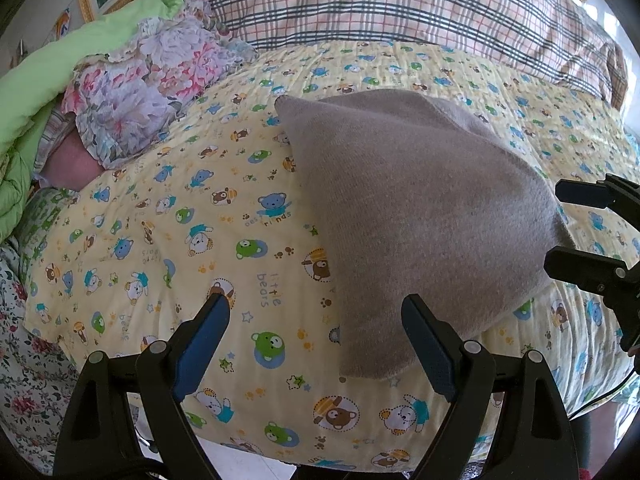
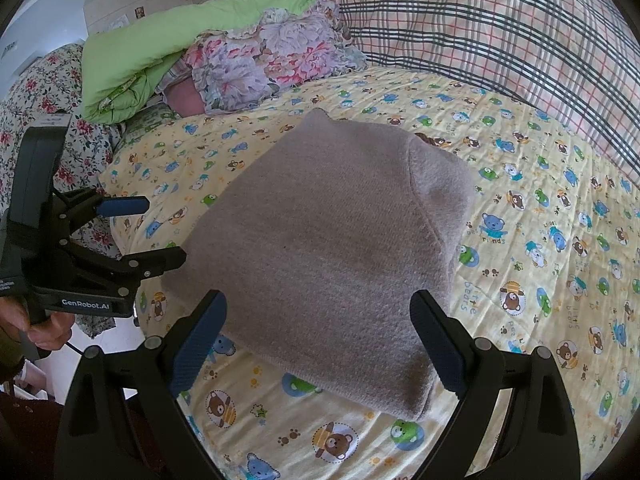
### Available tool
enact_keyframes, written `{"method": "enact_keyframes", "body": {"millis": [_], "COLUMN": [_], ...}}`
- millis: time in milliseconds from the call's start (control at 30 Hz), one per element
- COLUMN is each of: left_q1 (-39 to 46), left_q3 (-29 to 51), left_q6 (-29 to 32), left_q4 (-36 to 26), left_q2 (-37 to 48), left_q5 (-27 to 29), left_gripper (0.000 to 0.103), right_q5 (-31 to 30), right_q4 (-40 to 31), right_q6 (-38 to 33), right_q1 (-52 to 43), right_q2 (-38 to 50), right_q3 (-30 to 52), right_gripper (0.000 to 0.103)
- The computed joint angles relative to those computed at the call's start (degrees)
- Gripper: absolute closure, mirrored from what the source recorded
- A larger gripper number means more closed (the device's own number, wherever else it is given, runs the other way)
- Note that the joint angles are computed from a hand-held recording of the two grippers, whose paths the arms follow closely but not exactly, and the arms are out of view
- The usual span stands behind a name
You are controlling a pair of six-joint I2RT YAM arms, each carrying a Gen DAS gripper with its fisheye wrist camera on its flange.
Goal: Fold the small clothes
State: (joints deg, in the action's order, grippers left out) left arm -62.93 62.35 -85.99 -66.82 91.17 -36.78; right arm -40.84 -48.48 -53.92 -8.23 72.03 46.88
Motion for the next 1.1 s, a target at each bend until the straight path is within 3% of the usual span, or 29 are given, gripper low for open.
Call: {"method": "enact_keyframes", "body": {"millis": [1100], "left_q1": [-0.87], "left_q3": [1.79], "left_q6": [-1.01], "left_q4": [-2.50], "left_q2": [1.04], "left_q5": [-0.96], "left_gripper": [0.015], "right_q5": [-0.22], "right_q4": [-1.34], "right_q6": [-0.54], "right_q1": [0.00], "right_q2": [-1.22], "right_q3": [0.35], "right_gripper": [0.010]}}
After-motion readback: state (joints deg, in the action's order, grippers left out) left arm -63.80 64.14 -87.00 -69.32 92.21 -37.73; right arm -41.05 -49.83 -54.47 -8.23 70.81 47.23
